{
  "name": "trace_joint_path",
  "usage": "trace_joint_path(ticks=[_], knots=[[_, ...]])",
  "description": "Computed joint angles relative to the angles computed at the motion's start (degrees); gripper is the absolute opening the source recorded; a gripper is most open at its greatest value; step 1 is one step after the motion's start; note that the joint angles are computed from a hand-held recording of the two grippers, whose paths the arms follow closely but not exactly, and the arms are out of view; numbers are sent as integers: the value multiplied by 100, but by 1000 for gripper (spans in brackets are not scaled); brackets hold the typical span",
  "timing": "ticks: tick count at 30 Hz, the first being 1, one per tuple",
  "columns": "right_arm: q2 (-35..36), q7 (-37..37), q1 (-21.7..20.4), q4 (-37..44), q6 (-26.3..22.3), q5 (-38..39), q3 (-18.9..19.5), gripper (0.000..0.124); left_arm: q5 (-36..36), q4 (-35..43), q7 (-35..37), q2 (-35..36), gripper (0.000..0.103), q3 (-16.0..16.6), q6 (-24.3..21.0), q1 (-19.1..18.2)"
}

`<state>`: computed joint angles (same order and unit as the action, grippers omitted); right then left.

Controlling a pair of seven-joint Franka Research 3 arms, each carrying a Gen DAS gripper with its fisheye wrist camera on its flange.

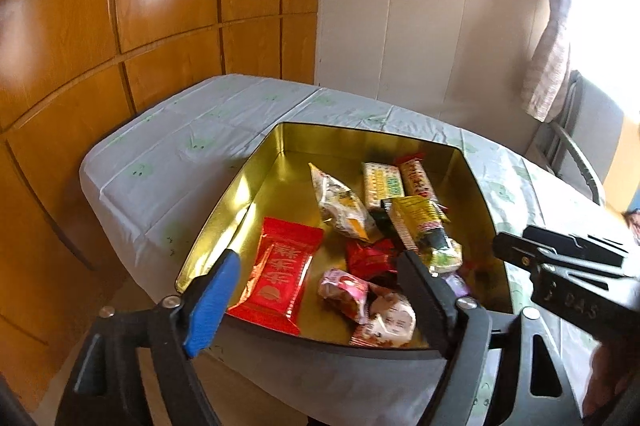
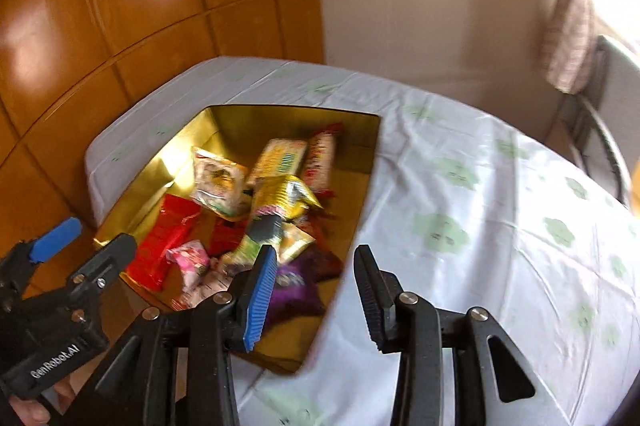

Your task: Organize snacks

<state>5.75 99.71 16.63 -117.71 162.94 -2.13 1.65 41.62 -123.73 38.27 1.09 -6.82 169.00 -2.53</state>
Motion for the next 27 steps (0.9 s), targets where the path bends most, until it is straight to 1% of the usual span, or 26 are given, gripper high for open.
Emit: trace_joint_path(ticks=[3,5,7,9,12,16,20,24,25,27], knots=[[-239,679,58,-348,190,-645,-133,41,243,-51,-178,-84,93,-25,28,-28],[-364,1122,19,-508,280,-1136,-154,41,445,-66,-348,-142,97,-56,-25,-38],[-449,1318,-62,-617,361,-1341,-112,41,591,-94,-476,-194,101,-79,0,-32],[-522,1535,-144,-704,425,-1551,-68,41,581,-146,-498,-252,103,-103,34,-26],[-590,1625,-242,-794,479,-1591,9,41,488,-199,-406,-313,103,-145,16,-25],[-655,1767,-334,-874,530,-1738,82,41,676,-169,-544,-349,103,-218,-179,-30],[-695,1879,-399,-912,589,-1886,133,41,1019,-132,-913,-361,103,-236,-222,-10],[-695,1860,-428,-916,584,-1878,168,41,1218,-190,-1229,-401,103,-199,85,62],[-688,1845,-429,-910,570,-1862,172,41,1209,-191,-1270,-405,103,-200,90,73],[-681,1824,-426,-908,554,-1835,174,41,1525,-126,-1554,-401,103,-241,-69,103]])
